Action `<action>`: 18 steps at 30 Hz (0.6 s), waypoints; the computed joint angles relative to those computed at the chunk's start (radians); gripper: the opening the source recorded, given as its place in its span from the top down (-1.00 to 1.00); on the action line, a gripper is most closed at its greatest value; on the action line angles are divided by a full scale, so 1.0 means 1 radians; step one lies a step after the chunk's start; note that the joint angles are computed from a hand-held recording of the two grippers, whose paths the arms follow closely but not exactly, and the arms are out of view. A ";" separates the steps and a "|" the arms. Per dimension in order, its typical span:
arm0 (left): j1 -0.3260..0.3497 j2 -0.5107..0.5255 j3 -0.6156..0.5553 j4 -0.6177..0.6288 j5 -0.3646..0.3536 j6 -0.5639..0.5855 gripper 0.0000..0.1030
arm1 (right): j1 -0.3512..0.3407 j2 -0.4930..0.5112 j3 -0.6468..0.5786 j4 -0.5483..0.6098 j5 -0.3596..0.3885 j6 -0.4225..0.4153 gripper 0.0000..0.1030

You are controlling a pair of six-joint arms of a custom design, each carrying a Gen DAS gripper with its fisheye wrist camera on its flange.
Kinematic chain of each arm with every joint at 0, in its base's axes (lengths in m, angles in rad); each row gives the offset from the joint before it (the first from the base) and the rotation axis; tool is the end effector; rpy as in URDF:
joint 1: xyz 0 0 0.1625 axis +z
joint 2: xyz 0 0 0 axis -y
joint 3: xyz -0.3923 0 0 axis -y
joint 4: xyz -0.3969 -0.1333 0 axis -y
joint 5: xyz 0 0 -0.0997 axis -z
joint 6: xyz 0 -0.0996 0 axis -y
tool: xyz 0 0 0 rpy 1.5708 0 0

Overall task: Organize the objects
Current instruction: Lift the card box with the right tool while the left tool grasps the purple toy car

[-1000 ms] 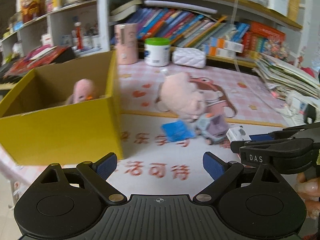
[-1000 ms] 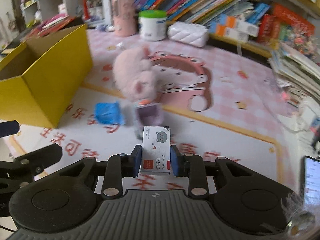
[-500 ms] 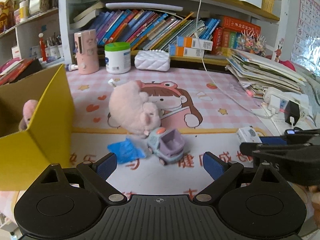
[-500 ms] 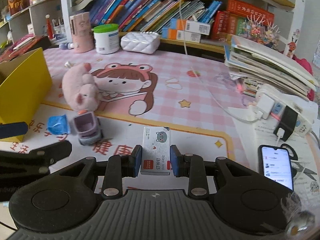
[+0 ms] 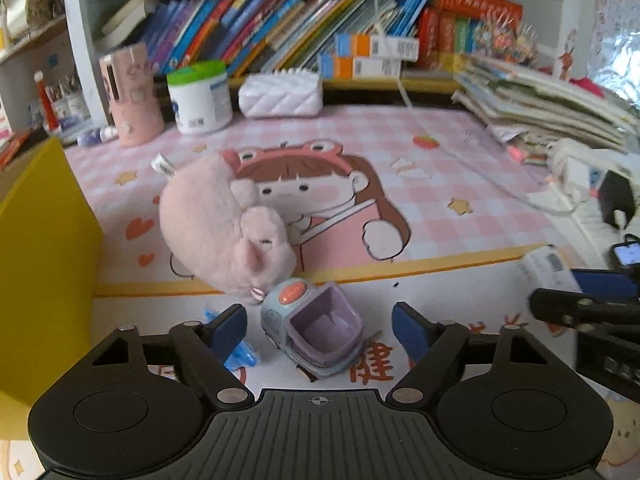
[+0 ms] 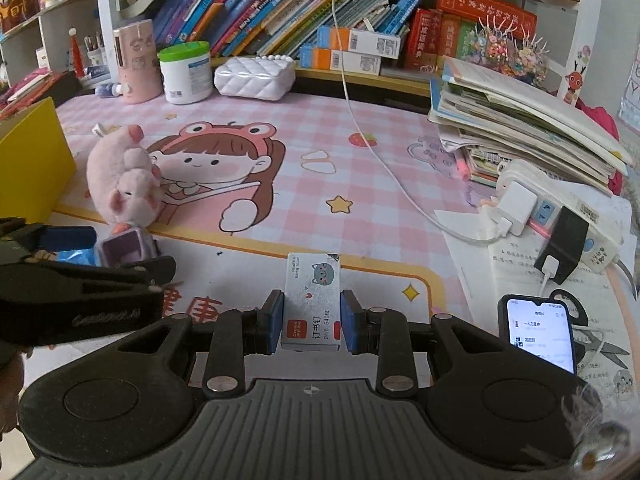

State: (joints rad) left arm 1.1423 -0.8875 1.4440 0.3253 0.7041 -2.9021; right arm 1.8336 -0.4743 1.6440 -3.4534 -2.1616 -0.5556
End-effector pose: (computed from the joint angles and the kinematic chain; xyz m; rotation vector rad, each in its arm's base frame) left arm -0.0377 -0.5860 0.1439 0.3757 2.1955 -0.8809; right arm 0.2397 -0.5915 -0.0211 0.6931 -2.2697 0.7640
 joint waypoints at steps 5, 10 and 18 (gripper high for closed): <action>0.023 0.048 -0.056 0.060 -0.008 -0.048 -0.16 | -0.003 0.002 -0.008 0.011 -0.012 -0.003 0.46; 0.018 0.025 -0.034 0.053 0.012 -0.049 -0.13 | 0.000 0.005 -0.010 0.008 -0.019 0.002 0.46; -0.017 -0.152 0.153 -0.113 0.123 0.030 -0.14 | 0.019 0.016 -0.012 0.018 -0.009 0.008 0.46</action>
